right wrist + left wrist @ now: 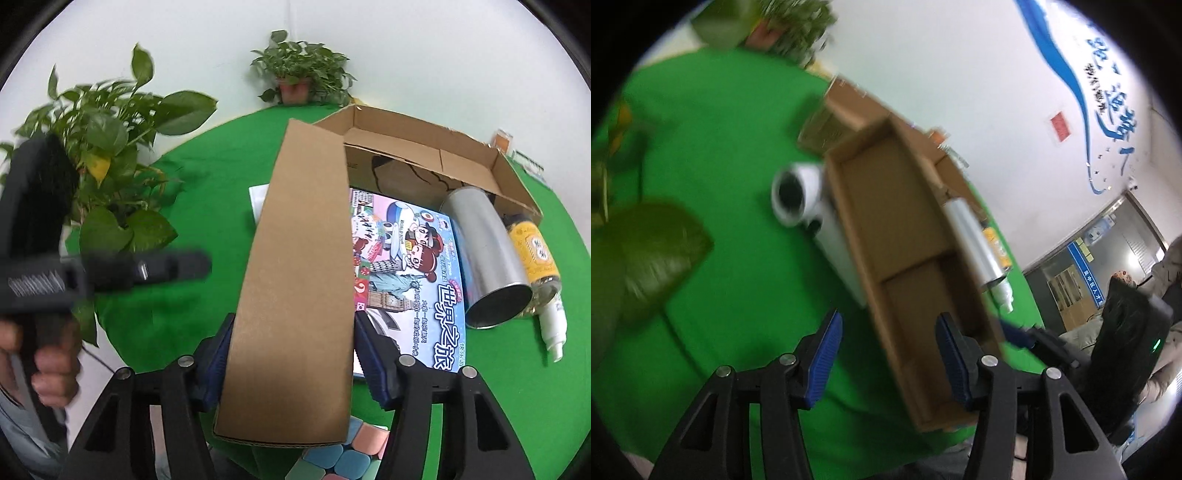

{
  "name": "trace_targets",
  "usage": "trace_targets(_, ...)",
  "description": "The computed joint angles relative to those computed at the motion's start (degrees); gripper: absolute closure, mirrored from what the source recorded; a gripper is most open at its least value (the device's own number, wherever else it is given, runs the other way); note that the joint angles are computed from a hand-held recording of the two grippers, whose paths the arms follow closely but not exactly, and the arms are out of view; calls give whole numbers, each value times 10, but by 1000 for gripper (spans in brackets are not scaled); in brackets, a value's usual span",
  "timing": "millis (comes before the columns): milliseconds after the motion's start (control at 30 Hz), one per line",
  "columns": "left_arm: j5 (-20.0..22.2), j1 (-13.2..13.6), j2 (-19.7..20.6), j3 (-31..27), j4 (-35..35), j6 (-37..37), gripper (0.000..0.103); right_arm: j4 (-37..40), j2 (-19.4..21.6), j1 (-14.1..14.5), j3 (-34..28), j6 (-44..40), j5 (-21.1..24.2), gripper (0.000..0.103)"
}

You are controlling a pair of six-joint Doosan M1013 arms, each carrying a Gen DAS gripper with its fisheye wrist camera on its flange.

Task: Organize rigid objects
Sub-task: 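Grasp the cardboard insert edge with the left tool and lift it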

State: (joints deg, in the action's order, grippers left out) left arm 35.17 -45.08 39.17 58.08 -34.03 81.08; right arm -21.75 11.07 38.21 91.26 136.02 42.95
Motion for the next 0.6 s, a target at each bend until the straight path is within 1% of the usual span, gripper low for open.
trace_targets(67, 19, 3, 7, -2, -59, 40, 51, 35, -2, -11, 2, -14, -9, 47)
trace_targets(200, 56, 1, 24, -21, -92, 54, 54, 135, -9, -37, 15, -48, -36, 48)
trace_targets(233, 63, -1, 27, -26, -90, 55, 60, 157, -10, -43, 18, -58, -41, 48)
trace_targets(267, 67, -4, 28, -30, -77, 48, 79, 172, -10, -46, 20, -66, -45, 48)
trace_targets(300, 64, -7, 26, -31, -48, 26, 83, 179, -9, -48, 20, -68, -45, 49)
trace_targets(333, 64, -9, 24, -32, -27, 12, 83, 183, -9, -49, 20, -72, -43, 49)
trace_targets(400, 62, -12, 21, -32, -7, -2, 84, 172, -6, -46, 16, -70, -36, 49)
trace_targets(500, 54, -19, 13, -32, 48, -43, 84, 81, -1, -25, 1, -32, 0, 50)
trace_targets(533, 48, -21, 9, -29, 67, -57, 84, 66, 0, -21, -3, -29, 12, 51)
trace_targets(600, 44, -25, 4, -29, 98, -75, 85, 66, 1, -19, -10, -38, 27, 52)
